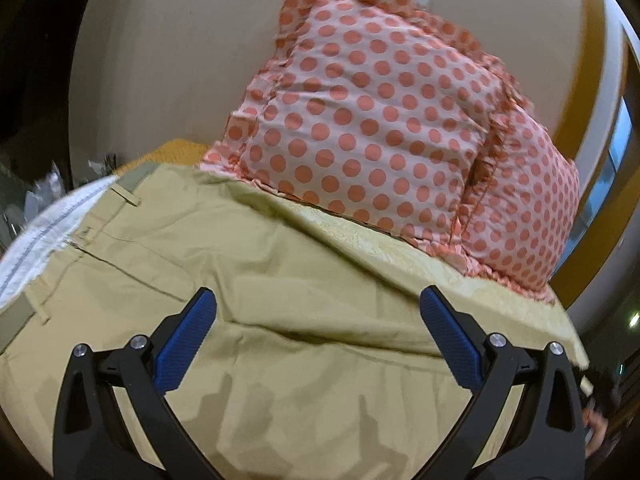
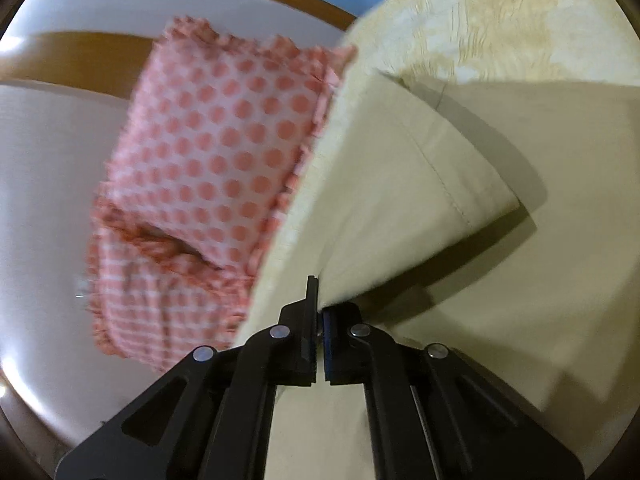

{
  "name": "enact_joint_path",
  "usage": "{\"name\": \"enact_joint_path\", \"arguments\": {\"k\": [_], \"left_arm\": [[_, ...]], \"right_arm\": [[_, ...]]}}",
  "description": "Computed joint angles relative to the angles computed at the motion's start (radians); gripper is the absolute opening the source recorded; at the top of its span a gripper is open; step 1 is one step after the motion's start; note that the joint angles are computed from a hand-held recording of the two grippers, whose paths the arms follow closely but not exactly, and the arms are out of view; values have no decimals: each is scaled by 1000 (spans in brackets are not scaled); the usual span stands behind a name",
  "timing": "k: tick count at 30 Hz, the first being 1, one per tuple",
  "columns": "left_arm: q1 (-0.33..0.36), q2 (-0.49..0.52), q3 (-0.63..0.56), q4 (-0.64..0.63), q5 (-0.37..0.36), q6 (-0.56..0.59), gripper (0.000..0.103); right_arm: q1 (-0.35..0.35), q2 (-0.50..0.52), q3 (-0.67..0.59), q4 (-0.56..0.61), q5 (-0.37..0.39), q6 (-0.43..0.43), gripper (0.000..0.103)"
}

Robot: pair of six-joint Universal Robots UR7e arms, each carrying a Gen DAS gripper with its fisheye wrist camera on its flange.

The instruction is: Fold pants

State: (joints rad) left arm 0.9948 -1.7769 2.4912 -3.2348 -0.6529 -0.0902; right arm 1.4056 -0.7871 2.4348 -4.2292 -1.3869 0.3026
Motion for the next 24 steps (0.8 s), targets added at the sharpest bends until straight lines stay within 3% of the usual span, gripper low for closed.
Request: {"name": "enact_joint_path", "arguments": {"k": [2,4,6,9,13,14,15,16,18,21,24], "left_arm": [[81,34,-74,49,-89,-39,101],[156,76,-153,124,-165,-97,100],[225,132,-254,229,-232,-168,89],[290,227,-382,326,-246,-231,82],[347,350,-533,442,-174,-274,64],[368,373,-564,463,-187,-286,50],[383,384,-582,478,-199,-294,26],[395,390,-591,480,-211,-293,11],[397,372,-567,434,-236,-274,4],[330,267,-445,309,-205,-171,3],[186,65,-245,203,-141,-102,3]], "right_arm": [[-43,6,47,-85,95,-7,2],[-59,8,67,-115,137,-5,2],[-56,9,70,-125,148,-7,2],[-47,1,68,-124,153,-21,2],[-32,-6,59,-106,128,-40,2],[-30,-7,57,-100,122,-44,2],[-26,-12,51,-85,110,-48,2],[-25,-14,48,-77,105,-51,2],[-20,-28,37,-47,93,-62,2],[-9,-53,37,-43,91,-78,2],[5,-78,69,-99,61,-118,2]]}}
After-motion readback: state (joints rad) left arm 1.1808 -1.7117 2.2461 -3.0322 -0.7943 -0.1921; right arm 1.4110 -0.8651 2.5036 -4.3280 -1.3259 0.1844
